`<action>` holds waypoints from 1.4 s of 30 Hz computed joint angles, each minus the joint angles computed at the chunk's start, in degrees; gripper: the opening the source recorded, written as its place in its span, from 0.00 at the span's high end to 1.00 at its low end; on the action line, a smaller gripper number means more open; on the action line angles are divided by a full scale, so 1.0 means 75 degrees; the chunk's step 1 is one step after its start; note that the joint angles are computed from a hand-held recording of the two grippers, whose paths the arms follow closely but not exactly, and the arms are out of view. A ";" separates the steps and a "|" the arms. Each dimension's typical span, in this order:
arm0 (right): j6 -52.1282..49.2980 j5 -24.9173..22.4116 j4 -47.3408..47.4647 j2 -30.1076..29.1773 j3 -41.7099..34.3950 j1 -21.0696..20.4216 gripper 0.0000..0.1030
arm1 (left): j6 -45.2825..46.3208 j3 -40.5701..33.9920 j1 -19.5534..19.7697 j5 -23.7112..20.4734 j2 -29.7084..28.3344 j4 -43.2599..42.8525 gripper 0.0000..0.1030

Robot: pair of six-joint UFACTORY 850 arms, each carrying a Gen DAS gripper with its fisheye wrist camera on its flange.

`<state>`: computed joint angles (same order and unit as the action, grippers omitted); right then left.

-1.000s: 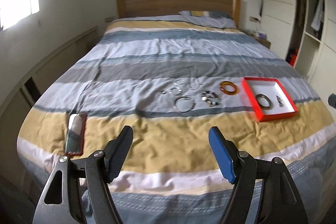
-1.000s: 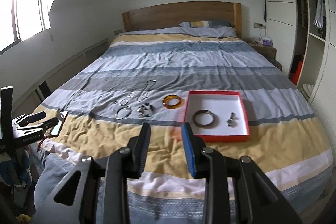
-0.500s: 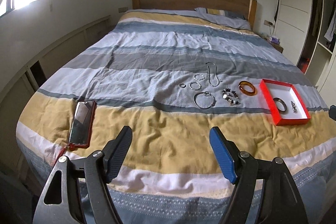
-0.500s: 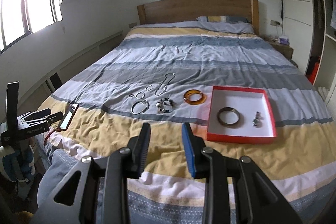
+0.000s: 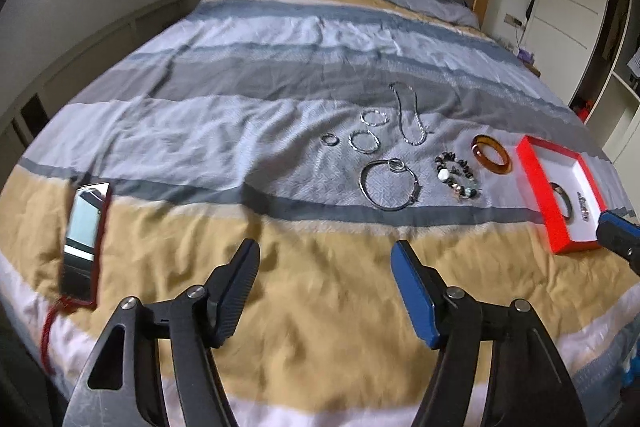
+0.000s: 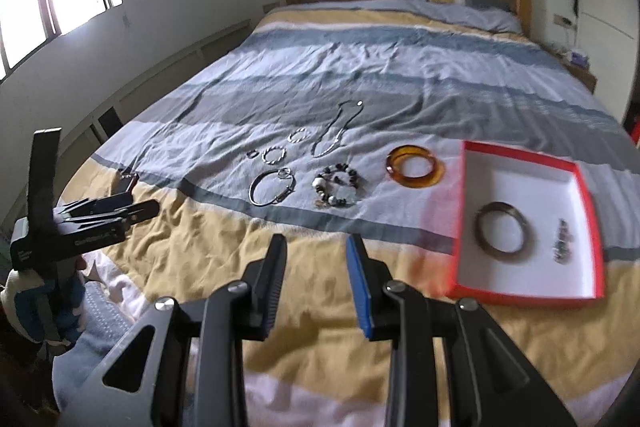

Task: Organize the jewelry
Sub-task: 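Grasp the silver cuff bangle with the left tool while the right tool grasps the beaded bracelet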

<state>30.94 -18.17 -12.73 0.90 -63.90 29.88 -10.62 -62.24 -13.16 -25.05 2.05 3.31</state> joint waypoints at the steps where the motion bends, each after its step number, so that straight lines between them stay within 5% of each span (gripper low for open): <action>1: -0.0485 0.0034 0.0458 -0.0235 -0.0147 -0.0074 0.71 | 0.0087 -0.0122 -0.0008 0.0032 -0.0210 -0.0099 0.36; 9: -0.2834 0.0087 0.2668 -0.1683 -0.1170 -0.0426 0.71 | 0.1075 -0.1221 0.0096 -0.0018 -0.1755 -0.1157 0.44; 17: -0.3822 -0.0103 0.3332 -0.2960 -0.2345 -0.0511 0.71 | 0.1723 -0.1983 0.0155 -0.0253 -0.2756 -0.1818 0.53; 26: -0.4276 -0.0549 0.3804 -0.3933 -0.3145 -0.0666 0.71 | 0.1363 -0.2429 -0.0071 -0.0502 -0.3253 -0.1007 0.54; 28: -0.4268 -0.0524 0.3743 -0.3990 -0.3152 -0.0648 0.72 | 0.1410 -0.2450 -0.0106 -0.0476 -0.3279 -0.0936 0.62; 29: -0.4296 -0.0493 0.3736 -0.4018 -0.3156 -0.0642 0.72 | 0.1461 -0.2450 -0.0118 -0.0448 -0.3276 -0.0938 0.73; 30: -0.4365 -0.0487 0.3821 -0.4031 -0.3157 -0.0656 0.77 | 0.1515 -0.2462 -0.0121 -0.0438 -0.3280 -0.0989 0.85; 32: -0.4545 -0.0460 0.4059 -0.4029 -0.3148 -0.0697 0.86 | 0.1492 -0.2473 -0.0119 -0.0415 -0.3282 -0.0984 0.93; 42: -0.5360 0.0053 0.5266 -0.3376 -0.2524 -0.0782 0.86 | 0.2031 -0.2011 -0.0001 0.0112 -0.2623 -0.1645 0.96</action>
